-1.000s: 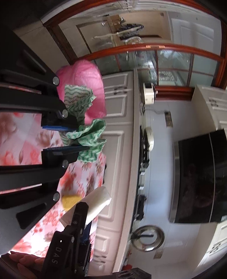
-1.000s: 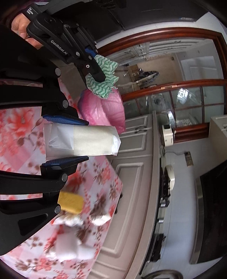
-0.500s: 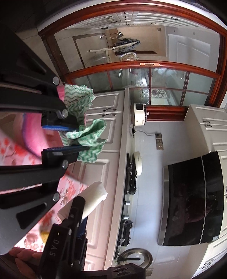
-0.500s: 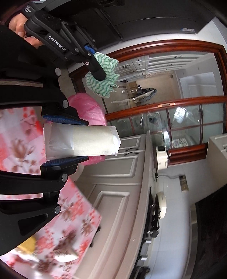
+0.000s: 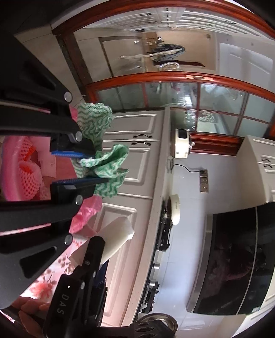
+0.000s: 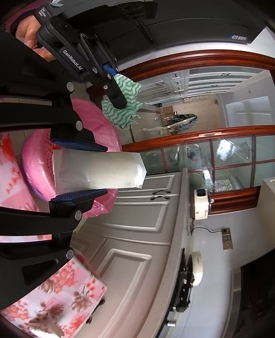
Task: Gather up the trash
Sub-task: 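Carry the zigzag cloth and white pad to the pink bin and release both, then move both open tools back over the table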
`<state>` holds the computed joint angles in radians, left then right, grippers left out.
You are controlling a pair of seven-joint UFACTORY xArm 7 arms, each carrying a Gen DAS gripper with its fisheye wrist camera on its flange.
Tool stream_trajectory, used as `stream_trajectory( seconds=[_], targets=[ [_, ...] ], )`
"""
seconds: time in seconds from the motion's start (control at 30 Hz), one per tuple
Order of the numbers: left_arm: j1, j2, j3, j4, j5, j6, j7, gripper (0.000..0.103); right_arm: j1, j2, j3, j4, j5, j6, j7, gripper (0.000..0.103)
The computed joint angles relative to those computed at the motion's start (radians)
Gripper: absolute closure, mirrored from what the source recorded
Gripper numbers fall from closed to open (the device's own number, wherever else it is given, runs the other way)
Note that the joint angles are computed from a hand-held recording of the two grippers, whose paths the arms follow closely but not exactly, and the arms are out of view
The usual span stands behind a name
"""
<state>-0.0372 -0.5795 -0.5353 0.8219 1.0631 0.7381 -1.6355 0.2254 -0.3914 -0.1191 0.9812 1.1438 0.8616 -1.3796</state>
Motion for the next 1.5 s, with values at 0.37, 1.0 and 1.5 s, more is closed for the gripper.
stream_trajectory(
  seconds=[0.37,1.0,1.5],
  targets=[
    [0.036,0.039,0.084,-0.069,0.066,-0.094,-0.064,0.048,-0.016,0.123,0.046,0.057,0.017,-0.004,0.020,0.044],
    [-0.121,0.134,-0.149,0.121,-0.048,0.250,-0.086,0.005,-0.150,-0.194,-0.165,-0.150,-0.152,0.093,0.001,0.039],
    [-0.377,0.793,-0.244,0.640,0.327,0.466,-0.116,0.005,-0.341,-0.024,-0.412,-0.054,-0.170,0.138,-0.102,0.039]
  ],
)
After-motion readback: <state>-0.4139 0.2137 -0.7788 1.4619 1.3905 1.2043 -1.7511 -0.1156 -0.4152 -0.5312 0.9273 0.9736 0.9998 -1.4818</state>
